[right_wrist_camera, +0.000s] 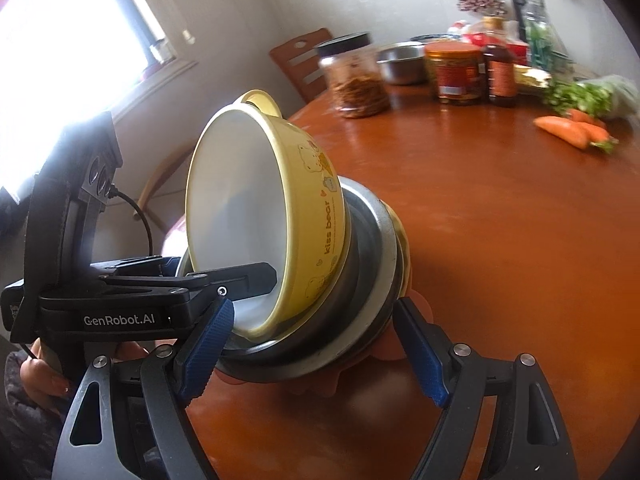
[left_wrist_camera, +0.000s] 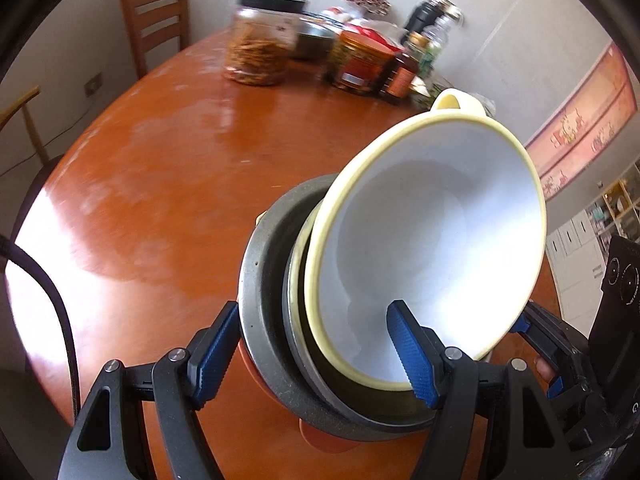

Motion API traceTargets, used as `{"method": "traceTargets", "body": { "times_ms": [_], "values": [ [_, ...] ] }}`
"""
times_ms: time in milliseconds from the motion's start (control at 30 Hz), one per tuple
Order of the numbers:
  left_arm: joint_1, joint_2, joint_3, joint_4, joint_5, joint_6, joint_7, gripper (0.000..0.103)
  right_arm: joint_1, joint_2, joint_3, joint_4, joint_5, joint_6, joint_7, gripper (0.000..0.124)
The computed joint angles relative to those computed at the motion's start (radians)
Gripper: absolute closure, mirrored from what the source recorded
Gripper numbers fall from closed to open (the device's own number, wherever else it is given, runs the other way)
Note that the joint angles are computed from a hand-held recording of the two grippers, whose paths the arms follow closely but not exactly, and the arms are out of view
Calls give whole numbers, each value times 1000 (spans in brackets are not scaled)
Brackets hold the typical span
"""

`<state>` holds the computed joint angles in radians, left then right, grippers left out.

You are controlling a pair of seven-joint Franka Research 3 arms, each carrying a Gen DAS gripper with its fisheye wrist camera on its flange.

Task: Organize plates and bowls
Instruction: 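Lower the nested bowl stack onto the metal pan with both tools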

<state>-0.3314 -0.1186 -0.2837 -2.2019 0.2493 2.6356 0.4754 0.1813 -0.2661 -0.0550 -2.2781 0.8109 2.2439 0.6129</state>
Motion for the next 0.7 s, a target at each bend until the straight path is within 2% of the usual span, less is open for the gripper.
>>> {"method": "traceTargets", "body": {
  "times_ms": [267, 400, 700],
  "values": [
    [-29, 176, -11, 203, 44, -39, 26, 31, -64, 25, -45, 33, -5, -20, -4, 41],
    [-53, 260, -8, 304, 65, -57, 37, 31, -95, 34, -53, 45, -17, 0, -8, 41],
    [-106, 375, 7, 456, 100, -101, 42, 31, -144, 64, -77, 75, -4, -11, -17, 41]
  ]
}}
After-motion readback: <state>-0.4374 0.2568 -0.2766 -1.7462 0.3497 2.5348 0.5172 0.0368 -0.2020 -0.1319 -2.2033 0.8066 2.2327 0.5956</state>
